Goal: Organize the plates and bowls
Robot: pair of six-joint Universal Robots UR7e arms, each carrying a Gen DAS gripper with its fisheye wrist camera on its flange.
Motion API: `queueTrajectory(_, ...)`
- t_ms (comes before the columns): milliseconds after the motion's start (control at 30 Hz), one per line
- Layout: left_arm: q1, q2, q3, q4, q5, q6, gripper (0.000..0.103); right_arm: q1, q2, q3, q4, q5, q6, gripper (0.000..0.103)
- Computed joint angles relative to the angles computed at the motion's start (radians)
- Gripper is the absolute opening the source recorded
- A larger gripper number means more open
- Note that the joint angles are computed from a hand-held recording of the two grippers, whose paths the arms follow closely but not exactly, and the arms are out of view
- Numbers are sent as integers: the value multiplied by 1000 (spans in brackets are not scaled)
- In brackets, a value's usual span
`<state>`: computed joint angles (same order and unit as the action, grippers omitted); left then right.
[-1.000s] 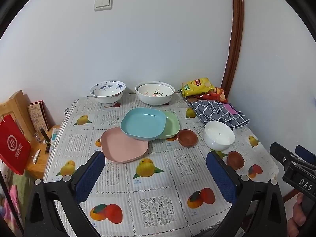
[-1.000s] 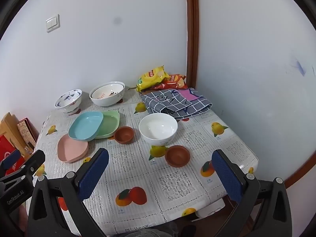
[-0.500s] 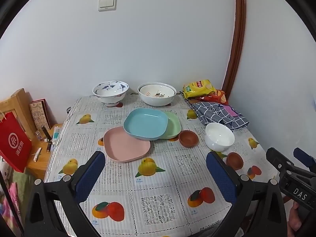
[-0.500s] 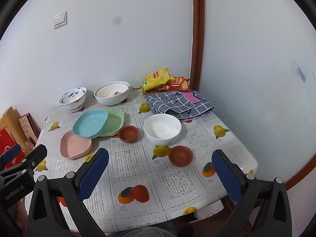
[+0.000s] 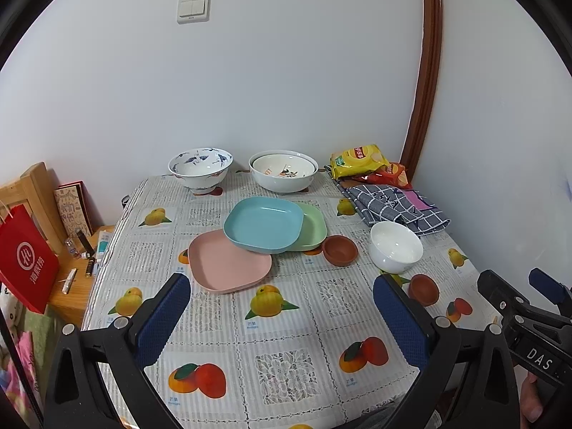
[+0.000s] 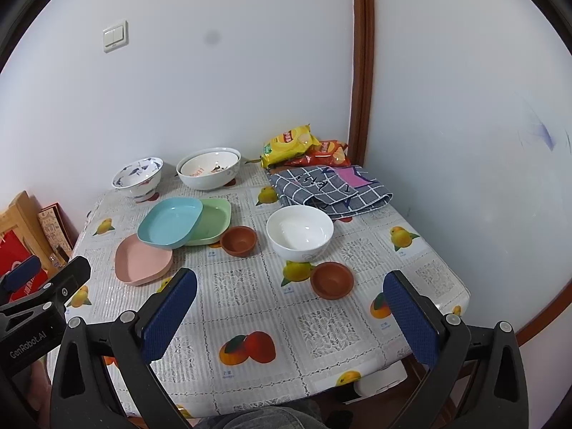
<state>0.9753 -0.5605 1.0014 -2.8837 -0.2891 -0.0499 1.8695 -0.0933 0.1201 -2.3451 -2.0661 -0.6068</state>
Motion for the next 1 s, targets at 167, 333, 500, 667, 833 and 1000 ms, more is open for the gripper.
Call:
queueTrajectory(167, -2, -3, 5, -1, 1, 2, 103, -1, -18, 35, -17, 3, 2, 103)
queueTrajectory(333, -3, -1, 4, -10, 4, 11, 103, -1, -38, 77, -36, 4, 4, 103)
queueTrajectory(500, -3, -3, 8, -9, 4, 9, 103, -4, -48, 93, -42, 9, 4, 103)
queueTrajectory(667, -3, -2, 7, -9, 3, 11, 103, -5, -57, 109, -45, 10, 5, 103)
queueTrajectory(833, -3, 0, 8, -11, 4, 10, 103, -6, -64, 127, -56, 10, 5, 103)
queueTrajectory(1000, -3, 2, 5, -11, 4, 11, 103, -7, -70, 140, -63, 9, 6, 103)
